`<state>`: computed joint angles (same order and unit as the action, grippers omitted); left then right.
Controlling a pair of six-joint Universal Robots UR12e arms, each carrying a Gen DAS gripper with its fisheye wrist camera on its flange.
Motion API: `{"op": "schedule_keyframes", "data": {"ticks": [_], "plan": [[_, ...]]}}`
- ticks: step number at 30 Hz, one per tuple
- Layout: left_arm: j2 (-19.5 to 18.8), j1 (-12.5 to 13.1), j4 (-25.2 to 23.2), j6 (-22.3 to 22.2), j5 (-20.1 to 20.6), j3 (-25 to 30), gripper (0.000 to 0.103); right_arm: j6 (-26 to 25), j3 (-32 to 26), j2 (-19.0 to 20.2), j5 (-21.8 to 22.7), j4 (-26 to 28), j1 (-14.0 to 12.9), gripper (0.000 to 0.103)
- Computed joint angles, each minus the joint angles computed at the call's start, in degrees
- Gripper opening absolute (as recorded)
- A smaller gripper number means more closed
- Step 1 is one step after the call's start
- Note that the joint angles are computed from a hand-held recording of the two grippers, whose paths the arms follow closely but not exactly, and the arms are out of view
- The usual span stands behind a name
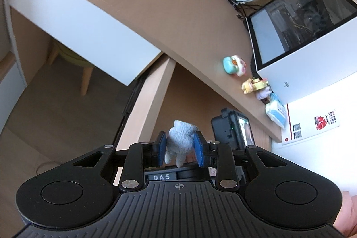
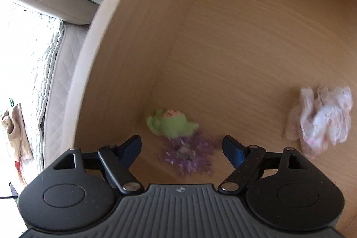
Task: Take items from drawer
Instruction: 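Grasp the purple snowflake crystal with the right tool while the left tool holds the grey plush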
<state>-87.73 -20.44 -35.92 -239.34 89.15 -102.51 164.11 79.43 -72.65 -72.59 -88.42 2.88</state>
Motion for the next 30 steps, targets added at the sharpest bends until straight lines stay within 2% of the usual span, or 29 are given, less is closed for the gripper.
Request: {"op": "schedule_keyframes", "data": {"ticks": [2, 6, 9, 13, 16, 18, 20, 22, 26, 27, 28, 30], "plan": [[0.1, 0.0, 0.0, -0.3, 0.0, -0.1, 0.030, 0.2, -0.1, 0.1, -1.0, -0.1, 0.2, 0.079], [0.2, 0.1, -0.1, 0.7, -0.9, -0.1, 0.030, -2.2, 0.7, -0.8, -5.0, -1.8, 0.9, 0.052], [-0.1, 0.2, 0.0, 1.3, -1.8, 0.0, 0.030, -2.7, 1.5, -1.4, -7.4, -3.1, 0.5, 0.046], [-0.8, 0.4, 0.5, 1.5, -3.8, 0.3, 0.030, 0.9, 3.2, -2.5, -10.4, -7.4, -0.8, 0.046], [-1.4, 0.3, 0.3, 2.2, -4.8, 1.0, 0.030, 0.1, 3.3, -3.2, -6.2, -5.9, -2.2, 0.046], [-1.8, 0.3, 0.3, 2.6, -5.3, 1.4, 0.030, -1.9, 3.7, -3.7, -5.2, -6.0, -2.1, 0.047], [-2.1, 0.2, 0.0, 2.9, -5.5, 1.8, 0.030, -4.4, 4.7, -4.2, -6.0, -7.8, -1.2, 0.052], [-2.2, 0.0, -0.4, 3.1, -5.5, 2.1, 0.030, -6.2, 5.5, -4.4, -7.4, -9.3, -0.3, 0.062], [-2.3, -0.2, -1.1, 2.6, -5.3, 2.2, 0.030, -5.8, 6.2, -4.0, -9.4, -10.2, 0.8, 0.070], [-2.2, -0.2, -1.3, 2.5, -5.4, 2.1, 0.030, -6.3, 6.5, -4.2, -9.3, -10.9, 1.0, 0.070], [-2.2, -0.3, -1.6, 2.5, -5.5, 2.1, 0.030, -6.8, 6.9, -4.4, -9.9, -11.7, 1.2, 0.066], [-2.2, -0.2, -2.2, 2.9, -5.8, 2.2, 0.030, -8.7, 8.4, -5.3, -12.1, -15.1, 1.9, 0.053]]}}
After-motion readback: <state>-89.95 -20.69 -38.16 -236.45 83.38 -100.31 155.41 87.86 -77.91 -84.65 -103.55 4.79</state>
